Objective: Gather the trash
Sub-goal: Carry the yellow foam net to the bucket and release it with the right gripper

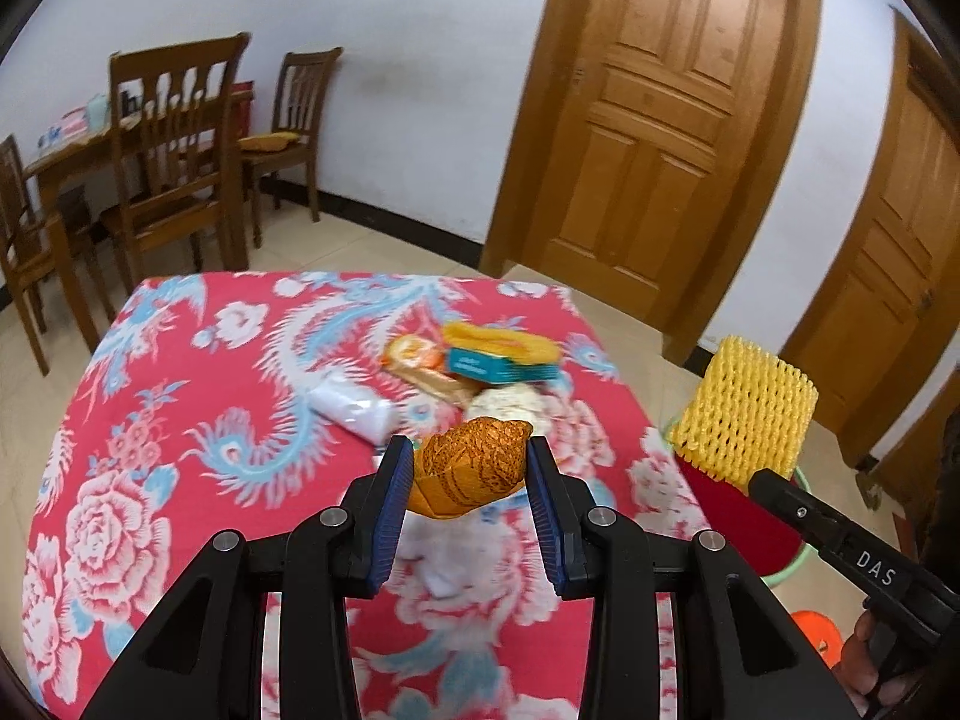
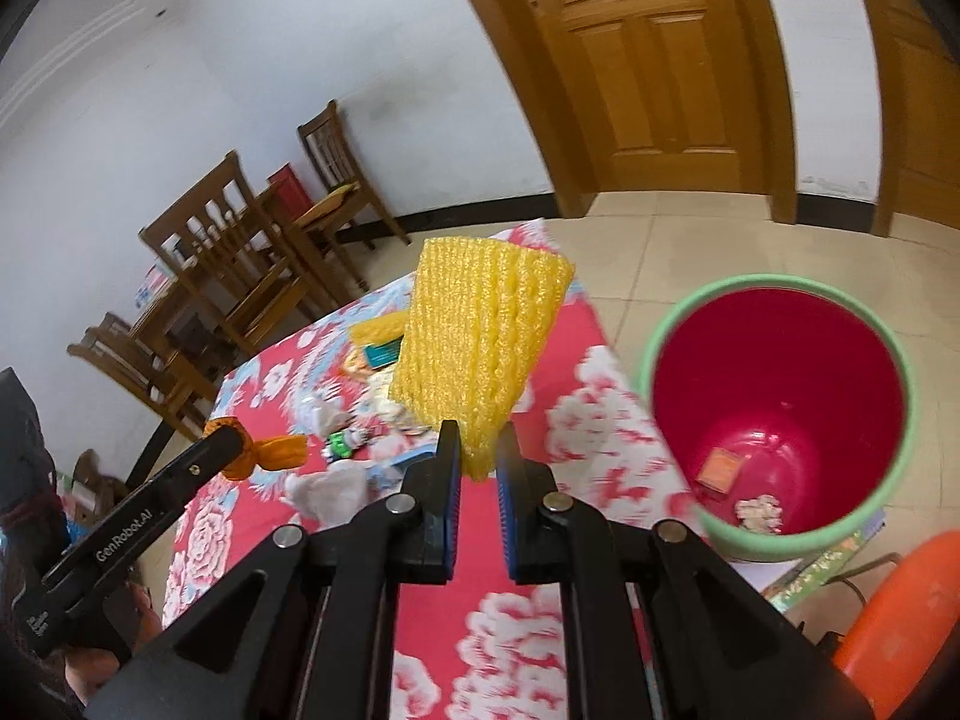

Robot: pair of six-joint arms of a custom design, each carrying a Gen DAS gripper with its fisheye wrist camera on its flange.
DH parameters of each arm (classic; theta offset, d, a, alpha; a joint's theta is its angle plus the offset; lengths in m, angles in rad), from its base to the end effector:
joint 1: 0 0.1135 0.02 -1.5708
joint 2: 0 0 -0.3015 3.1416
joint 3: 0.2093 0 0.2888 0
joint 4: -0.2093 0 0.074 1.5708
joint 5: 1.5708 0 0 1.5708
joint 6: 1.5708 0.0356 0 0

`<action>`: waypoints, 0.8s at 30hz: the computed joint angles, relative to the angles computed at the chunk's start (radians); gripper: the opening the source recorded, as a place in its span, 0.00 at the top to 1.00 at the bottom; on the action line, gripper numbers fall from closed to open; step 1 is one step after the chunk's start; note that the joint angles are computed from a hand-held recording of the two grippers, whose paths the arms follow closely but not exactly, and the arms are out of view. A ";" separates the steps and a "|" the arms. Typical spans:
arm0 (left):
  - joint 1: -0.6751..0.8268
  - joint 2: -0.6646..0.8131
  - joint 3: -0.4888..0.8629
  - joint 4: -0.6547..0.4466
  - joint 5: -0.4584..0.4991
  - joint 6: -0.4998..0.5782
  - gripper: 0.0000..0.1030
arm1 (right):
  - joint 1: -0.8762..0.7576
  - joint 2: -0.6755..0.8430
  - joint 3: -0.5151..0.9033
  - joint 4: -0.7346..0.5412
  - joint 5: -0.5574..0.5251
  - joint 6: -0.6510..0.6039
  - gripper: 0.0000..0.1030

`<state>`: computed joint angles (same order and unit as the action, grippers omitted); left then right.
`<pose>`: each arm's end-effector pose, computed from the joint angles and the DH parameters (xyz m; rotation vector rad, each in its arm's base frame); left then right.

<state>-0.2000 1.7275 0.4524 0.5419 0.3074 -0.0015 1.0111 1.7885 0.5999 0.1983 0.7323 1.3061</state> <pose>0.2791 -0.0676 0.0863 0.3856 2.2721 -0.4573 0.1801 0.2427 0.0841 0.5832 2.1790 0.2690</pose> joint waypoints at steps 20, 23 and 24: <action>-0.351 0.024 0.021 0.019 -0.155 -0.062 0.62 | 0.051 -0.121 -0.239 -0.101 0.070 0.336 0.87; -0.384 0.047 0.038 0.018 -0.166 -0.070 0.62 | 0.034 -0.118 -0.271 -0.077 0.054 0.351 0.87; -0.396 0.056 0.047 0.016 -0.171 -0.072 0.62 | 0.030 -0.112 -0.281 -0.067 0.048 0.357 0.87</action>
